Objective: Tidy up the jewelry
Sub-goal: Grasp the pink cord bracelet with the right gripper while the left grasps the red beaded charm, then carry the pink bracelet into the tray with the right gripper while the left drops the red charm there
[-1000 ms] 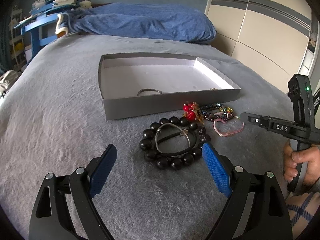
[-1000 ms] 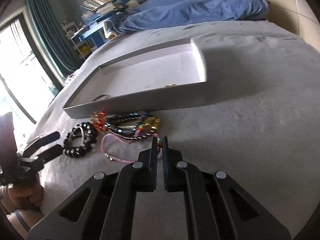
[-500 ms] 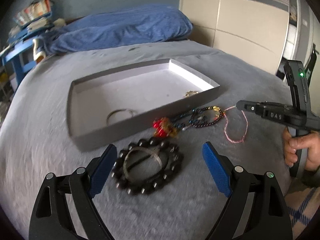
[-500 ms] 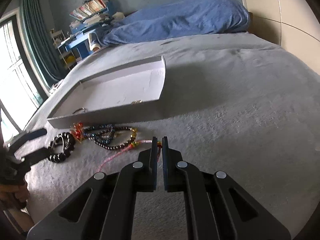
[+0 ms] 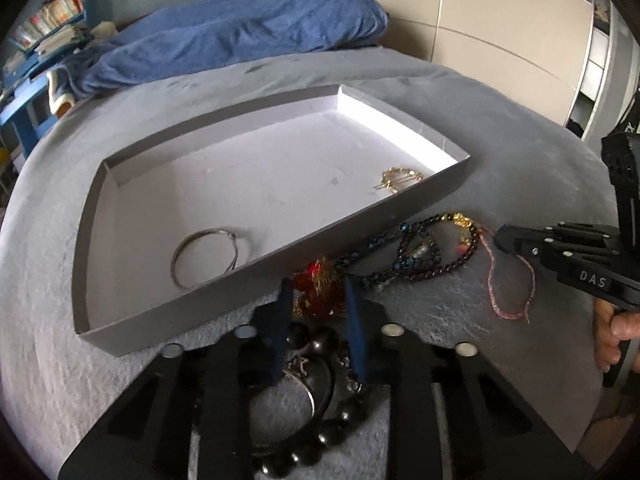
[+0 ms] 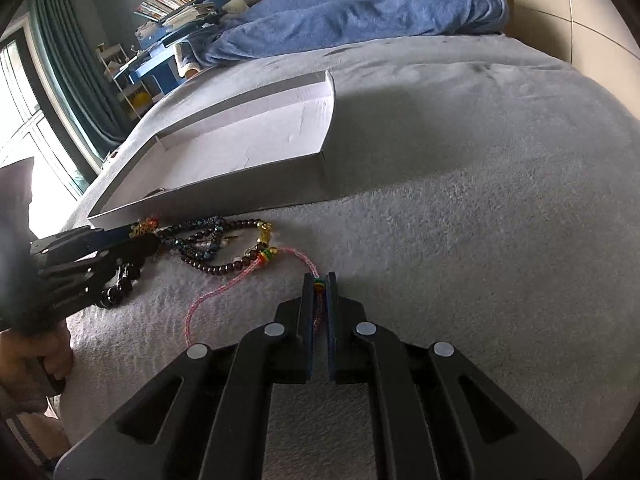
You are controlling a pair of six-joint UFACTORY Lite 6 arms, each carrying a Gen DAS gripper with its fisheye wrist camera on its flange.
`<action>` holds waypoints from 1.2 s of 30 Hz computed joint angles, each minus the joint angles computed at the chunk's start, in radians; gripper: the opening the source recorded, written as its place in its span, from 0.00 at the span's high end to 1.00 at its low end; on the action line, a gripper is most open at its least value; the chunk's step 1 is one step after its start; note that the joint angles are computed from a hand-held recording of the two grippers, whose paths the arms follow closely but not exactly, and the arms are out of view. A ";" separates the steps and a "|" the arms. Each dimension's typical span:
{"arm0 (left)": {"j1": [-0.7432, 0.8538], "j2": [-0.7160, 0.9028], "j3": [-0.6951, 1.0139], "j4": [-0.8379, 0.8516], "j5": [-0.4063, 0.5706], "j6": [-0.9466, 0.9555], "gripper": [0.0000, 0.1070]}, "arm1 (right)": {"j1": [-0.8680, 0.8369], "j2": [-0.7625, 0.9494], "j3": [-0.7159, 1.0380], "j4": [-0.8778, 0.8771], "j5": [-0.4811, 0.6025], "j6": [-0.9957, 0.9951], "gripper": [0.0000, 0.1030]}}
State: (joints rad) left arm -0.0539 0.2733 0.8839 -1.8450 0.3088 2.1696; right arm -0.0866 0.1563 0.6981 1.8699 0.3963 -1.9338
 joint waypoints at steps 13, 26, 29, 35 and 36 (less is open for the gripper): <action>0.157 -0.304 -0.258 -0.007 0.241 0.048 0.90 | 0.032 -0.074 -0.080 0.053 0.045 -0.131 0.91; 0.462 -0.363 -0.428 0.122 0.426 0.070 0.90 | 0.023 -0.141 -0.130 0.125 0.074 -0.159 0.77; 0.499 -0.367 -0.433 0.136 0.468 0.077 0.90 | 0.035 -0.145 -0.124 0.101 0.086 -0.118 0.69; 0.496 -0.397 -0.417 0.161 0.481 0.035 0.90 | 0.080 -0.024 0.000 -0.075 0.128 0.109 0.61; 0.496 -0.402 -0.409 0.166 0.485 0.019 0.90 | 0.105 0.003 0.025 -0.091 0.105 0.138 0.61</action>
